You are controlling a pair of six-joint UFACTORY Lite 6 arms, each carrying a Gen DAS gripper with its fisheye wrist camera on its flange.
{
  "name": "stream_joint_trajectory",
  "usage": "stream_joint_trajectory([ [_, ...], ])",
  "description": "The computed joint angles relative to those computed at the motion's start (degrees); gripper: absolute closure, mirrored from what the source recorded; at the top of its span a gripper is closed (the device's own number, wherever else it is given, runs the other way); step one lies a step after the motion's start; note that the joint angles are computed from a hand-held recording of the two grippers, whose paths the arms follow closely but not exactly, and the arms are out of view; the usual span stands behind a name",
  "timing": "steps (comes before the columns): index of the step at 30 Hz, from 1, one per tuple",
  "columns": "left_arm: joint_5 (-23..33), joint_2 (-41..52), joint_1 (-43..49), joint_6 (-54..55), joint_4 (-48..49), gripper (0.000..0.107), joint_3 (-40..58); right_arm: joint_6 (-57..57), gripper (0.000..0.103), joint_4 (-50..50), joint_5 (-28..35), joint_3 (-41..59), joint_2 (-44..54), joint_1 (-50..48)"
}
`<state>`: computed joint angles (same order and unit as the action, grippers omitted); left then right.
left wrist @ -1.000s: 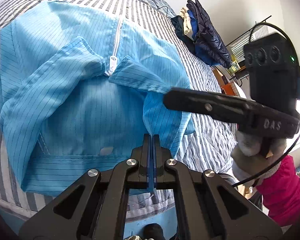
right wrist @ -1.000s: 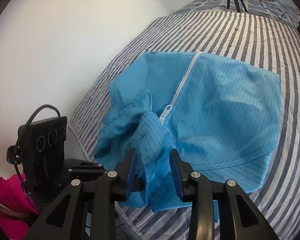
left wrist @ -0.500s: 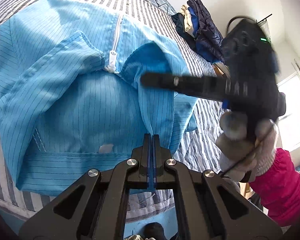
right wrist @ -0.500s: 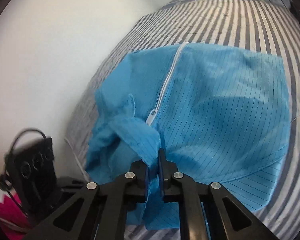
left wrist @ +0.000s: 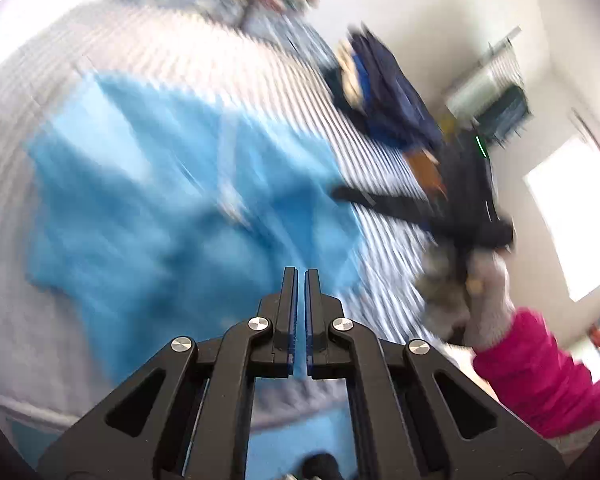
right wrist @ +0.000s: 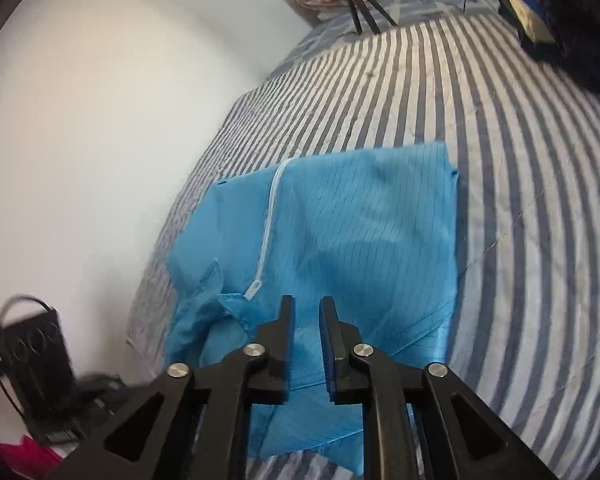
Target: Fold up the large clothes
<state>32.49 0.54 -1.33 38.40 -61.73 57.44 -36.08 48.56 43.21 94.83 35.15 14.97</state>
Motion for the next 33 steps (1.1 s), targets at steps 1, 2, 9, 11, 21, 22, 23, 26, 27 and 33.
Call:
stream_joint_trajectory([
  [1,-0.5,1.6,2.1,-3.4,4.4,0.104,2.7,1.5,0.072,-3.4,-3.0,-0.1,-0.9,1.1],
  [2,-0.3,4.6,5.0,-6.8,8.2,0.104,6.3,2.7,0.072,-6.3,-5.1,0.0,-1.5,1.8],
  [9,-1.3,28.2,15.1,-20.3,30.4,0.104,27.9,5.6,0.073,-8.8,-7.1,8.3,5.1,2.9],
  [11,-0.9,32.0,15.8,-20.9,31.8,0.104,28.9,10.5,0.073,-15.0,-7.3,11.6,8.7,3.6],
  [21,7.1,34.0,21.7,-15.1,22.6,0.081,34.3,7.7,0.038,-12.6,-6.2,5.6,3.4,-2.2],
  [22,8.8,35.3,23.3,-14.3,20.2,0.069,36.6,5.9,0.031,-10.2,-6.7,4.0,2.6,-3.7],
  [23,10.6,36.9,24.8,-13.5,18.5,0.051,39.0,3.7,0.029,-6.8,-6.2,1.8,1.5,-5.9],
  [26,21.1,47.3,27.3,-13.6,12.8,0.048,50.6,-0.5,0.029,3.7,1.9,2.9,5.6,-11.4],
  [27,25.2,51.4,27.7,-14.3,11.5,0.048,54.8,-1.4,0.031,6.0,4.2,3.3,7.4,-12.5],
  [33,31.2,58.1,29.0,-12.1,7.1,0.048,60.2,-9.7,0.043,18.4,10.7,4.1,13.4,-15.2],
])
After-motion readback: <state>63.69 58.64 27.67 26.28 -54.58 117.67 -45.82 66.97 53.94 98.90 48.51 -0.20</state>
